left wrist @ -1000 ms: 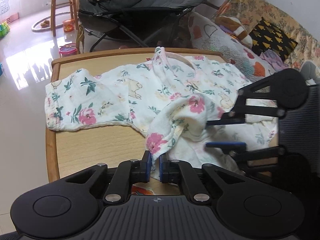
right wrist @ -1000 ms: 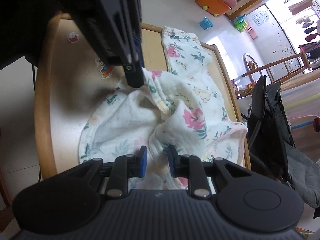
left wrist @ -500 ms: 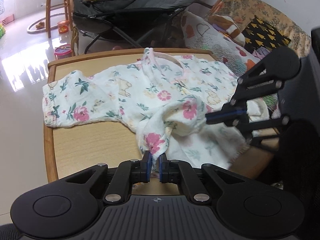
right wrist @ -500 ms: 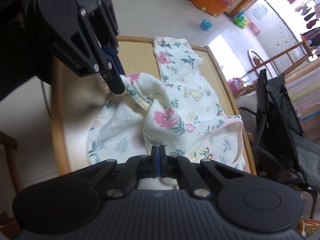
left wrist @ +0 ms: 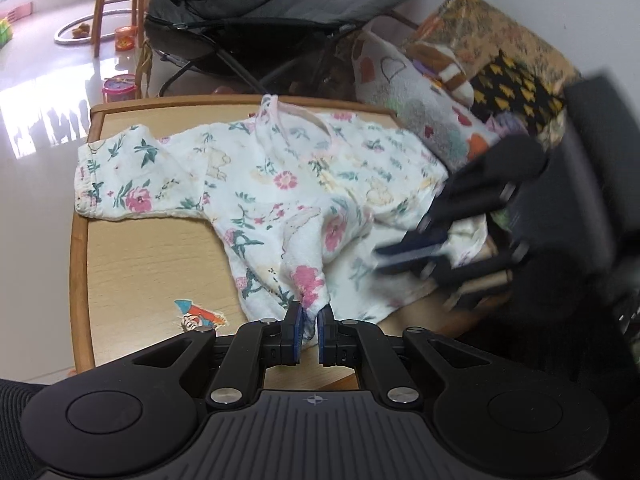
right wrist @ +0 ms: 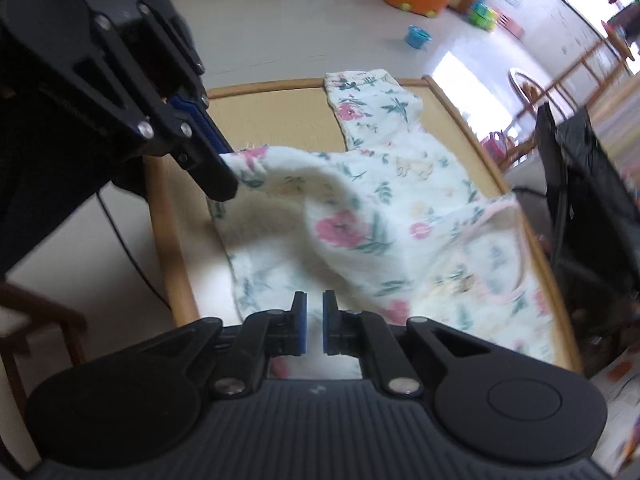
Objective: Fold clothes
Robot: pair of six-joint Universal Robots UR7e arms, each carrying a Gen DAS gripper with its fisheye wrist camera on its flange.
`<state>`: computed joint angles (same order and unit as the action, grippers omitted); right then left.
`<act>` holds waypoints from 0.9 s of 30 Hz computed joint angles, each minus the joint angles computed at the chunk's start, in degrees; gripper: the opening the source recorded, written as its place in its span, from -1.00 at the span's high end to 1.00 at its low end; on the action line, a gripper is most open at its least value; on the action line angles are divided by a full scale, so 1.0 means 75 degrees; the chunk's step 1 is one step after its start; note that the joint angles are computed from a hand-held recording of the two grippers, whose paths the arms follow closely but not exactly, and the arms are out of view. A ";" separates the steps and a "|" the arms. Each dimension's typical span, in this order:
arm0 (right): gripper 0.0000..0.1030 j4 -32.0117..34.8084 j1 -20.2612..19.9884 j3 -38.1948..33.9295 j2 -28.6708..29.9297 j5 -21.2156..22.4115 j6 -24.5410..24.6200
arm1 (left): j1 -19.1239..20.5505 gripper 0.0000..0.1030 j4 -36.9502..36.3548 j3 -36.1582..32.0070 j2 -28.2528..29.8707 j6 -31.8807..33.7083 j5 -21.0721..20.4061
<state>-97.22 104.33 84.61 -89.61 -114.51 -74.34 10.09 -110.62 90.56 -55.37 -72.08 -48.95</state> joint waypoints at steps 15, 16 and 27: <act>0.69 -0.2178 0.0172 0.1219 -0.0108 0.0086 0.0352 | -0.0049 0.87 -0.0051 -0.0082 0.0018 -0.0309 0.0252; 0.91 -0.2176 0.0186 0.1222 -0.0078 -0.0011 0.0220 | -0.0045 0.87 0.0013 -0.0095 0.0024 -0.0351 0.0266; 0.97 0.2354 0.0547 -0.1694 0.1092 -0.0470 -0.0408 | -0.0029 0.87 0.0297 -0.0056 -0.0081 -0.0526 0.0133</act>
<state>-79.56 108.43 71.90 -81.42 -118.04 -77.40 9.87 -108.39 90.14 -55.97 -76.02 -47.95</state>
